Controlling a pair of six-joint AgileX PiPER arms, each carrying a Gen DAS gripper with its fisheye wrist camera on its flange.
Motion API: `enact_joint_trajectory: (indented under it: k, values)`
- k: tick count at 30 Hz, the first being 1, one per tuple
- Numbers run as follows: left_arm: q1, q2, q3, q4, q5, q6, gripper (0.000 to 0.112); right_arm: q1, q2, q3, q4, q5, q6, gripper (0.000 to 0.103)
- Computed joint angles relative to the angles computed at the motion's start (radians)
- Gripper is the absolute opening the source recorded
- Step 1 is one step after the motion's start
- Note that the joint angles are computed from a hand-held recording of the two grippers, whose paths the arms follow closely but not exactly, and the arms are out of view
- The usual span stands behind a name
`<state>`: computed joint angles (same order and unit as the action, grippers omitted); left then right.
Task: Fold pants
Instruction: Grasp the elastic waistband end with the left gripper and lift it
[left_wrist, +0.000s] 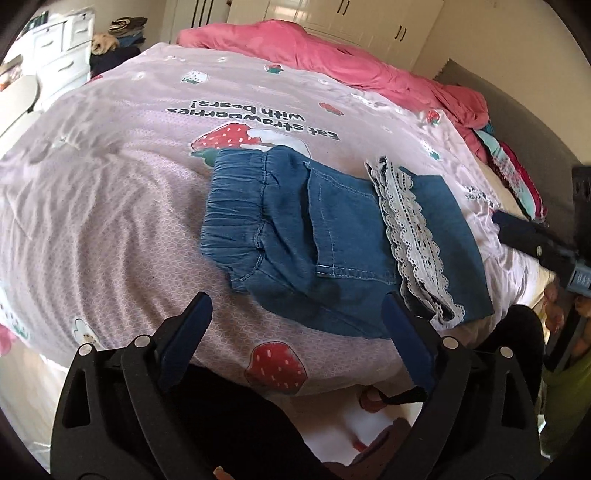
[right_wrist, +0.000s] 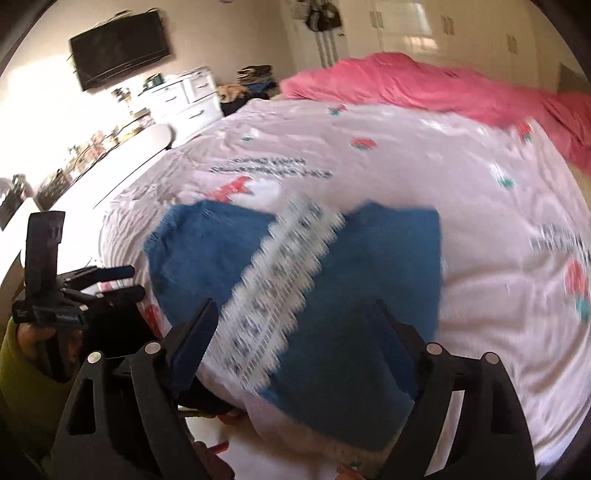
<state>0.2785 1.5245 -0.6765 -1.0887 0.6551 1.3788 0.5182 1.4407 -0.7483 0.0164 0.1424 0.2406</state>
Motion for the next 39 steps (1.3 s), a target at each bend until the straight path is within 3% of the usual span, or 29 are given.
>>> enact_joint_trajectory:
  k: [4,9,13,16,20,33,34,35,37,39]
  values:
    - [0.018,0.024,-0.01,-0.009,0.013,0.006,0.086,0.028,0.103,-0.179,0.055,0.085,-0.132,0.083]
    - [0.036,0.062,-0.026,-0.039,0.046,0.034,0.086,0.081,0.272,-0.422,-0.06,0.199,-0.12,0.083]
    - [0.047,0.094,-0.041,-0.064,0.077,0.038,0.086,0.082,0.414,-0.616,0.06,0.306,-0.276,0.083]
    - [0.073,0.144,-0.07,-0.079,0.146,0.04,0.075,0.082,0.524,-0.775,0.12,0.41,-0.352,0.083]
    - [0.073,0.201,-0.102,-0.061,0.18,0.006,0.058,0.081,0.633,-0.947,0.186,0.523,-0.429,0.083]
    - [0.095,0.293,-0.151,-0.072,0.255,-0.032,0.059,0.057,1.05,-1.6,0.307,0.935,-0.452,0.083]
    - [0.094,0.291,-0.15,-0.07,0.253,-0.033,0.059,0.061,1.076,-1.636,0.297,0.955,-0.439,0.081]
    - [0.091,0.281,-0.142,-0.07,0.25,-0.036,0.06,0.06,1.093,-1.657,0.314,0.968,-0.45,0.067]
    - [0.09,0.275,-0.14,-0.067,0.255,-0.042,0.063,0.054,1.1,-1.649,0.368,0.968,-0.482,0.053]
    - [0.095,0.282,-0.151,-0.063,0.262,-0.044,0.066,0.06,1.065,-1.578,0.367,0.922,-0.513,0.049]
